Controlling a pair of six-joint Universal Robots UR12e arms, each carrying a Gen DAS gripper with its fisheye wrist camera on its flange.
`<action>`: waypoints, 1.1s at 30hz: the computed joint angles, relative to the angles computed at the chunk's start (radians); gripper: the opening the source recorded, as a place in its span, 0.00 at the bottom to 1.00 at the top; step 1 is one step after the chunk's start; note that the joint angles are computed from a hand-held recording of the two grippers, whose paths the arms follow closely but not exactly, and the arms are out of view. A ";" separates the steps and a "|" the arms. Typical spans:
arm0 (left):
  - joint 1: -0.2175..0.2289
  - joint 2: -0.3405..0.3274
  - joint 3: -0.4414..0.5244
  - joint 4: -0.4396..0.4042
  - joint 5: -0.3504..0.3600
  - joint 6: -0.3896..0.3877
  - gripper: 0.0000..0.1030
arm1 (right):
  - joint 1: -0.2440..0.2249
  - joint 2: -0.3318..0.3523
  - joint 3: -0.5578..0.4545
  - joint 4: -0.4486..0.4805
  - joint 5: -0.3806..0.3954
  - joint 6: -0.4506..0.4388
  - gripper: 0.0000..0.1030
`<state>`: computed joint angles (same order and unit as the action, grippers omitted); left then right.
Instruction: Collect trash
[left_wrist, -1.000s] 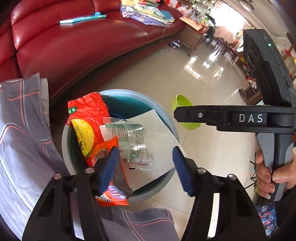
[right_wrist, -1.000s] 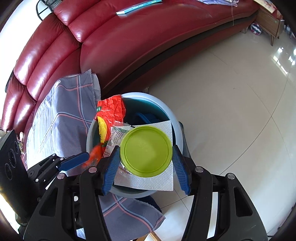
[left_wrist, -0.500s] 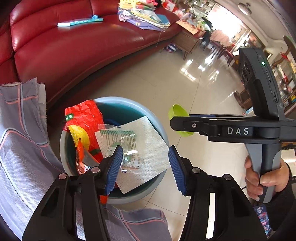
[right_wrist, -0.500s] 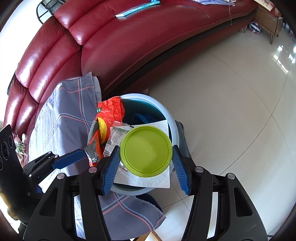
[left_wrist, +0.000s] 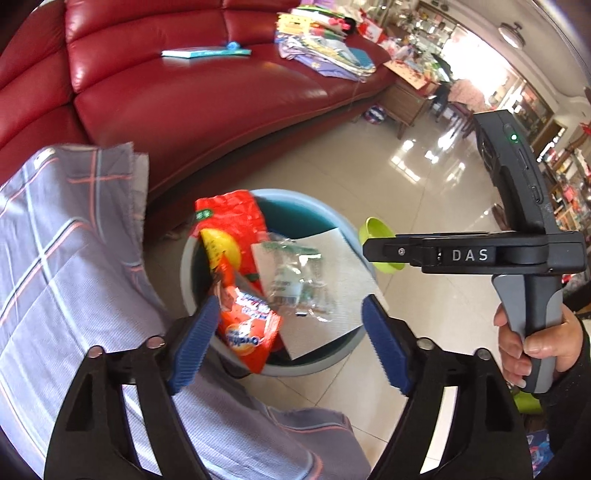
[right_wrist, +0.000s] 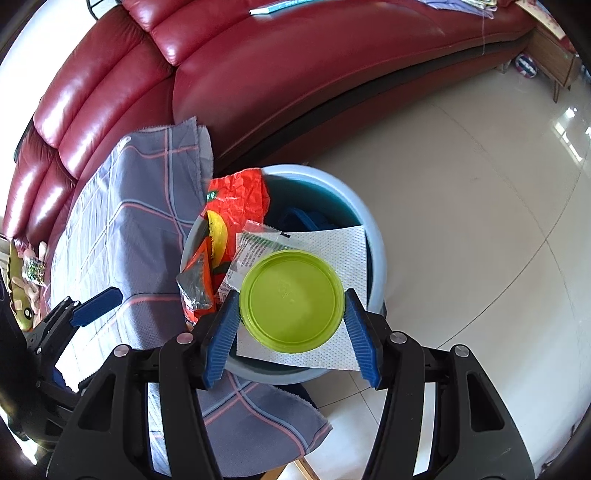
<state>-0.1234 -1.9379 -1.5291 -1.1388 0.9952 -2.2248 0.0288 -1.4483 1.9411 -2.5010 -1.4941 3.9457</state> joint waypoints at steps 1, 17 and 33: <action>0.003 -0.001 -0.003 0.011 0.001 -0.012 0.91 | 0.002 0.003 -0.003 0.000 -0.001 -0.003 0.72; 0.034 0.020 -0.047 0.078 0.004 -0.088 0.96 | 0.041 -0.020 -0.020 0.053 -0.035 0.023 0.84; 0.088 0.118 -0.143 0.234 0.017 -0.113 0.96 | 0.180 -0.062 -0.089 0.221 -0.288 -0.017 0.93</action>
